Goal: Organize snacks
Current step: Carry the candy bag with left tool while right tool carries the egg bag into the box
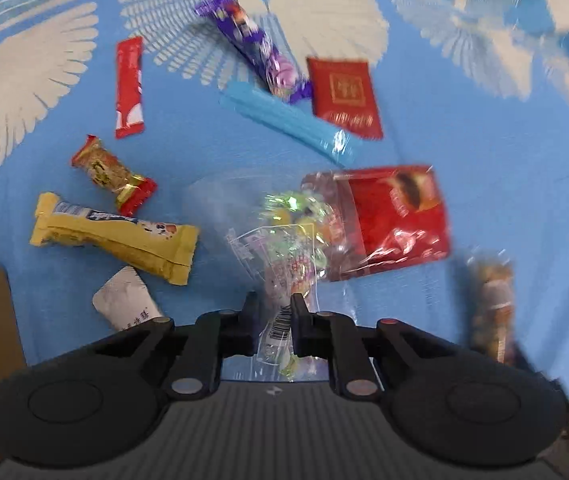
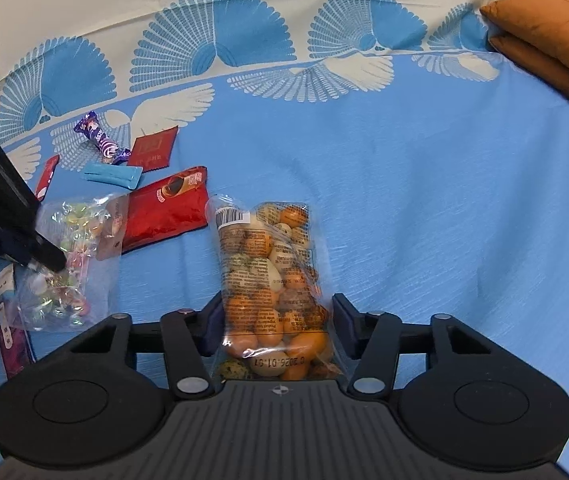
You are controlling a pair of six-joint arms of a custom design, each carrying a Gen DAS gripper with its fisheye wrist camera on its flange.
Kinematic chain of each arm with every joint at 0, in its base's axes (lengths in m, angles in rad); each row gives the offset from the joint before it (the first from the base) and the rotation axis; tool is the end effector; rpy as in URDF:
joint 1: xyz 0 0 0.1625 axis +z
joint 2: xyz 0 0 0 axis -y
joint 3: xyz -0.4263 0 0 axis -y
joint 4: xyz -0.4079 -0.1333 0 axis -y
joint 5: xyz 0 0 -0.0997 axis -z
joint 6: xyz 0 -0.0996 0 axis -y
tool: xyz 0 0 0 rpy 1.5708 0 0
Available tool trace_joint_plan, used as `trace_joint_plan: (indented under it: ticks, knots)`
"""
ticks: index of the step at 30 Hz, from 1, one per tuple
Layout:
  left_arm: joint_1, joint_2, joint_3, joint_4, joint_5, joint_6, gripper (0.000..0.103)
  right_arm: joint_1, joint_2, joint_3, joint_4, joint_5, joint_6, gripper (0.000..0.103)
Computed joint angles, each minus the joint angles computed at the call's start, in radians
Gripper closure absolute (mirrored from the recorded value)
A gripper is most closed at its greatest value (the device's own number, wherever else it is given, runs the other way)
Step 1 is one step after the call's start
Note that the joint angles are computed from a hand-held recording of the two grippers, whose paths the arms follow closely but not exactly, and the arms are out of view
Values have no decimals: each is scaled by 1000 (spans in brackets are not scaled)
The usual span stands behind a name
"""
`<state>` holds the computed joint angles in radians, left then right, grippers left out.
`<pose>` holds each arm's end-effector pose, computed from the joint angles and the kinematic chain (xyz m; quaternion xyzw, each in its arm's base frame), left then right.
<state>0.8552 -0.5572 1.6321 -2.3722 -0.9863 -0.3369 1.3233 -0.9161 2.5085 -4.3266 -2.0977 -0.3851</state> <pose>-0.2709 -0.5986 -0.0777 0.2171 0.9243 -0.0305 0.3124 -0.0098 -0.3785 0.1503 -0.0873 -0.8146 0.4365 0.3718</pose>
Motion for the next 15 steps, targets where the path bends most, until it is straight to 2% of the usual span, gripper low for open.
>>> trace_joint_plan:
  ticks: [3, 9, 12, 15]
  knots:
    - [-21, -43, 58, -83, -18, 35, 87, 8, -17, 17, 8, -4, 46, 47]
    - [-60, -153, 155, -125, -40, 50, 87, 59, -45, 54, -3, -32, 106, 47]
    - [-90, -231, 228, -161, -30, 67, 87, 124, -53, 70, -38, -59, 109, 47]
    - [-125, -352, 331, -182, -29, 64, 87, 208, -53, 81, -71, -93, 115, 47]
